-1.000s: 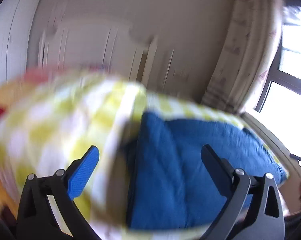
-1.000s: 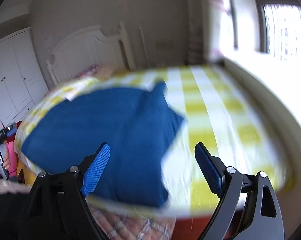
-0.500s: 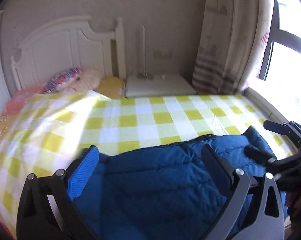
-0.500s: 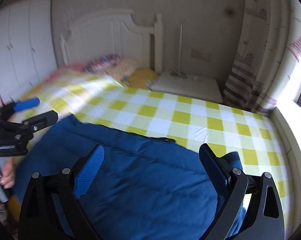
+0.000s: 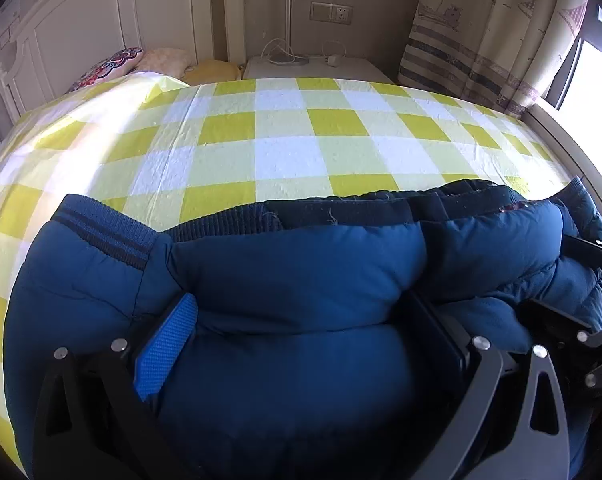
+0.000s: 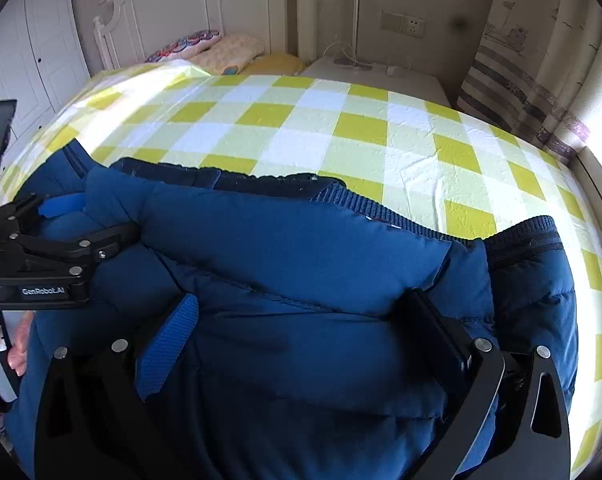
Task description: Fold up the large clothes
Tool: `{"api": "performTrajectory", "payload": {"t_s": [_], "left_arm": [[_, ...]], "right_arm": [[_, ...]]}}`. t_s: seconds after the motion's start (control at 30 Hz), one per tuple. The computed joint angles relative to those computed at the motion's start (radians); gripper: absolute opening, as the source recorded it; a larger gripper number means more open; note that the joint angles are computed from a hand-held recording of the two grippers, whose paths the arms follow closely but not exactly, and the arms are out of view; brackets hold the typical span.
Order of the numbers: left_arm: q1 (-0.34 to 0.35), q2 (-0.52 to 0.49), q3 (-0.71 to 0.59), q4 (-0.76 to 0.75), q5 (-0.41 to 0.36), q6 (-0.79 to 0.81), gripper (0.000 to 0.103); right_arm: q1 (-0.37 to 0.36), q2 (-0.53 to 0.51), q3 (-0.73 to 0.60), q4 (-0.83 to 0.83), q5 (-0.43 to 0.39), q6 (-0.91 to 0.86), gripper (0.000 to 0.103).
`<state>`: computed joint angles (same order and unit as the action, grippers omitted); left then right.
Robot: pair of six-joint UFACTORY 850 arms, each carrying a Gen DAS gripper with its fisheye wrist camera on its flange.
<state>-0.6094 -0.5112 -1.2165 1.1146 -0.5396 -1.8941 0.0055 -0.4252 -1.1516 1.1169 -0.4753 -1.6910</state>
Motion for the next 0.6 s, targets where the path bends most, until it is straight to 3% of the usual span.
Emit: {"api": "performTrajectory", "payload": {"t_s": [0.1, 0.2, 0.23, 0.33, 0.4, 0.5, 0.6], "left_arm": [[0.005, 0.009, 0.014, 0.029, 0.016, -0.031, 0.101], [0.008, 0.014, 0.015, 0.032, 0.026, -0.035, 0.101], [0.007, 0.016, 0.017, 0.033, 0.027, -0.038, 0.101], [0.009, 0.021, 0.026, 0.049, 0.04, -0.06, 0.101], [0.009, 0.025, 0.032, 0.061, 0.047, -0.079, 0.101], [0.008, 0.025, 0.032, 0.062, 0.045, -0.079, 0.101], [0.008, 0.027, 0.034, 0.065, 0.046, -0.083, 0.101]], "right_arm": [[-0.024, 0.037, 0.015, 0.048, -0.02, 0.048, 0.098], [-0.066, 0.092, 0.055, 0.077, -0.168, 0.013, 0.098], [-0.062, 0.126, 0.093, 0.088, -0.162, -0.047, 0.098], [0.002, 0.157, 0.171, -0.034, -0.035, -0.081, 0.098], [0.023, 0.166, 0.197, -0.007, 0.026, -0.122, 0.099], [0.018, 0.146, 0.162, -0.115, -0.009, 0.004, 0.098], [0.026, 0.164, 0.145, -0.207, 0.012, 0.092, 0.098]]}}
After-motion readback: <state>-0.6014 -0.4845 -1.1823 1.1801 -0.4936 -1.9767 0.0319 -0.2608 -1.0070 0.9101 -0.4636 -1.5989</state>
